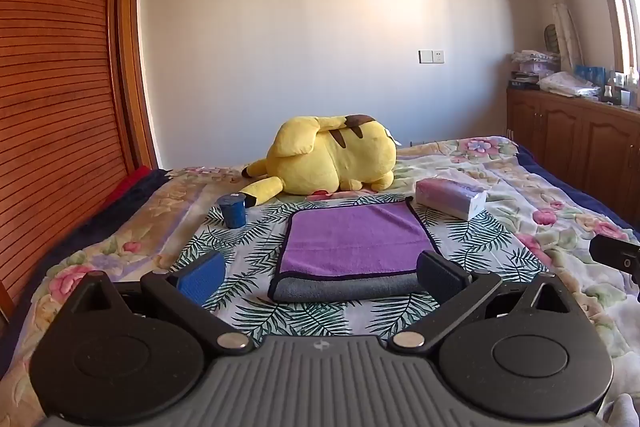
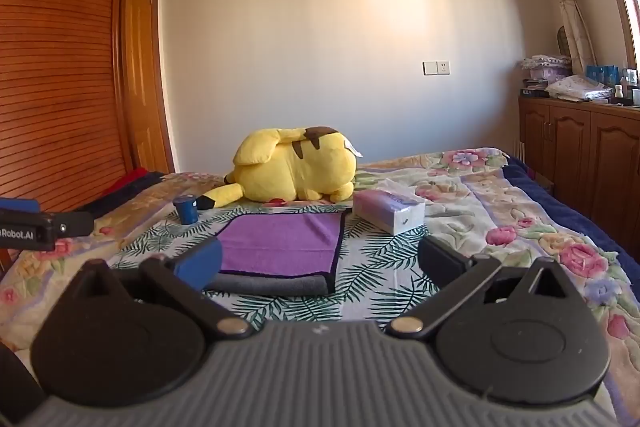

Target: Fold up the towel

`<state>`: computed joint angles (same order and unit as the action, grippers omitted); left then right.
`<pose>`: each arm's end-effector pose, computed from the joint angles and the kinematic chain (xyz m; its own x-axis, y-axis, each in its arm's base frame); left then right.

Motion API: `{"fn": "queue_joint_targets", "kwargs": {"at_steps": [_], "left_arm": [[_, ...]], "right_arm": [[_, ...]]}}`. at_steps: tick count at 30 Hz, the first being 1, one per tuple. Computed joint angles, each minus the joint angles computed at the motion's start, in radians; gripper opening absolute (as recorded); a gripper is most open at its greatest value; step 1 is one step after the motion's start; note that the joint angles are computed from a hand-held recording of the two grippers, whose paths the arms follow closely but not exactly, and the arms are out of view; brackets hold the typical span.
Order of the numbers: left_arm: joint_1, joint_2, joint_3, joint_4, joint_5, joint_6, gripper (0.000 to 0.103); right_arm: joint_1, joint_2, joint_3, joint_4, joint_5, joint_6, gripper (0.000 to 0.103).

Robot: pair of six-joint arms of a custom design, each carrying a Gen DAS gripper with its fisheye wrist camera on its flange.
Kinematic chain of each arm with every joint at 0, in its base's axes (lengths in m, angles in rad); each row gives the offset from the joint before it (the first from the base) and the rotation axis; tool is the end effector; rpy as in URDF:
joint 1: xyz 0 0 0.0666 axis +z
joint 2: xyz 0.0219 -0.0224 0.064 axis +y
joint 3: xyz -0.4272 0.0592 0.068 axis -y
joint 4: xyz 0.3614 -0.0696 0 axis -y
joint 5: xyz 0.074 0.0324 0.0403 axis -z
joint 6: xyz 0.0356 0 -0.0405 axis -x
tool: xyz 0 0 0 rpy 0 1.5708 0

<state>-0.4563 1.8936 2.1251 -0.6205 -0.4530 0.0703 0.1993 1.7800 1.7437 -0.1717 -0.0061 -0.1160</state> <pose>0.6096 -0.2823 0.5567 -0.3419 0.0975 -0.9347 0.0087 0.9949 0.1006 0.6328 0.1276 0.4984 -0.2247 0.0727 -0.9717 -0.1790 0.9772 0.1145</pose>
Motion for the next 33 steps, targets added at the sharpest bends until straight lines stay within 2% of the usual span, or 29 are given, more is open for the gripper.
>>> {"fn": "queue_joint_targets", "kwargs": {"at_steps": [12,14,18,33], "left_arm": [[0.016,0.006,0.022,-0.009,0.016,0.001,0.087],[0.000,-0.001,0.001,0.017,-0.007,-0.014,0.087],[0.001,-0.002,-0.005,0.024,-0.008,-0.020,0.087],[0.001,0.006,0.013,0.018,-0.012,-0.033,0.087]], "right_arm": [[-0.001,-0.002,-0.003,0.002,0.000,-0.005,0.103],[-0.001,-0.001,-0.002,0.001,0.000,-0.004,0.103],[-0.002,-0.002,-0.001,0.002,-0.001,-0.004,0.103],[-0.008,-0.001,-0.005,0.005,0.001,-0.003,0.103]]}}
